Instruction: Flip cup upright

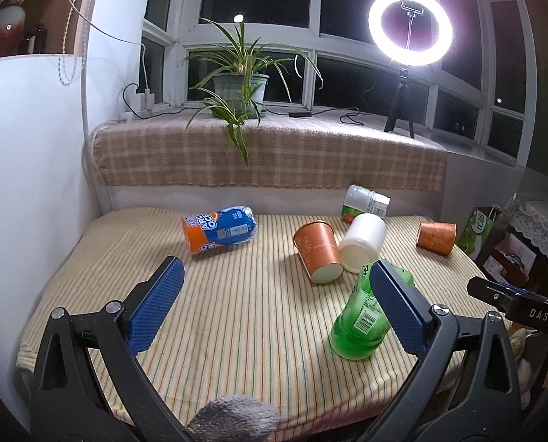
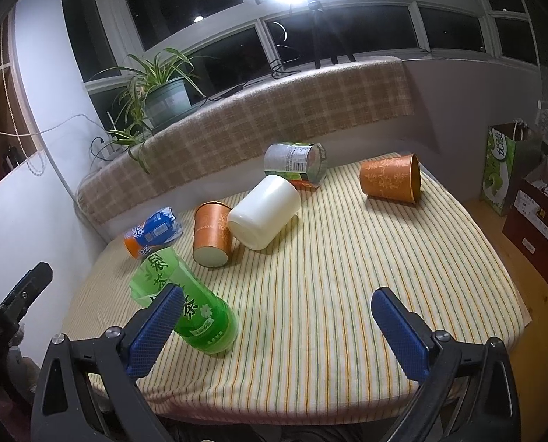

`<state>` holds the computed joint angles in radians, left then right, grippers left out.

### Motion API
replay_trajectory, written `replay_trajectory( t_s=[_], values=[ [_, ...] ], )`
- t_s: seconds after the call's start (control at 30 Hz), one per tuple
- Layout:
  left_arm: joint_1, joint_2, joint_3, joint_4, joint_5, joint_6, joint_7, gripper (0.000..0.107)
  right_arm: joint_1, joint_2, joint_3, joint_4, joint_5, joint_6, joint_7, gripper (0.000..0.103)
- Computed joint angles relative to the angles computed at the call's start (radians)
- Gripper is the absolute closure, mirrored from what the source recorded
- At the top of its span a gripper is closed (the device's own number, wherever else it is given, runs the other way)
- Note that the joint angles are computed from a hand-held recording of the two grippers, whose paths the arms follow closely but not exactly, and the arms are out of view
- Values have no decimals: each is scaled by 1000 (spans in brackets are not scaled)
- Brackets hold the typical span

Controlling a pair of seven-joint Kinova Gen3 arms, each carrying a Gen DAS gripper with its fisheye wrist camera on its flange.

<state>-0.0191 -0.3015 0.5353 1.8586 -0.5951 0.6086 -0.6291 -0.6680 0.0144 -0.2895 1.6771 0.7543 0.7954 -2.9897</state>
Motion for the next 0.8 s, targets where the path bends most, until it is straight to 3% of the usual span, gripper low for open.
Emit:
replay_trajectory(
  t_s=[0.8],
  values=[
    [-16,-6,-1,4,1,-6,10,5,4,18,22,-11,-53,-17,27,0]
  ],
)
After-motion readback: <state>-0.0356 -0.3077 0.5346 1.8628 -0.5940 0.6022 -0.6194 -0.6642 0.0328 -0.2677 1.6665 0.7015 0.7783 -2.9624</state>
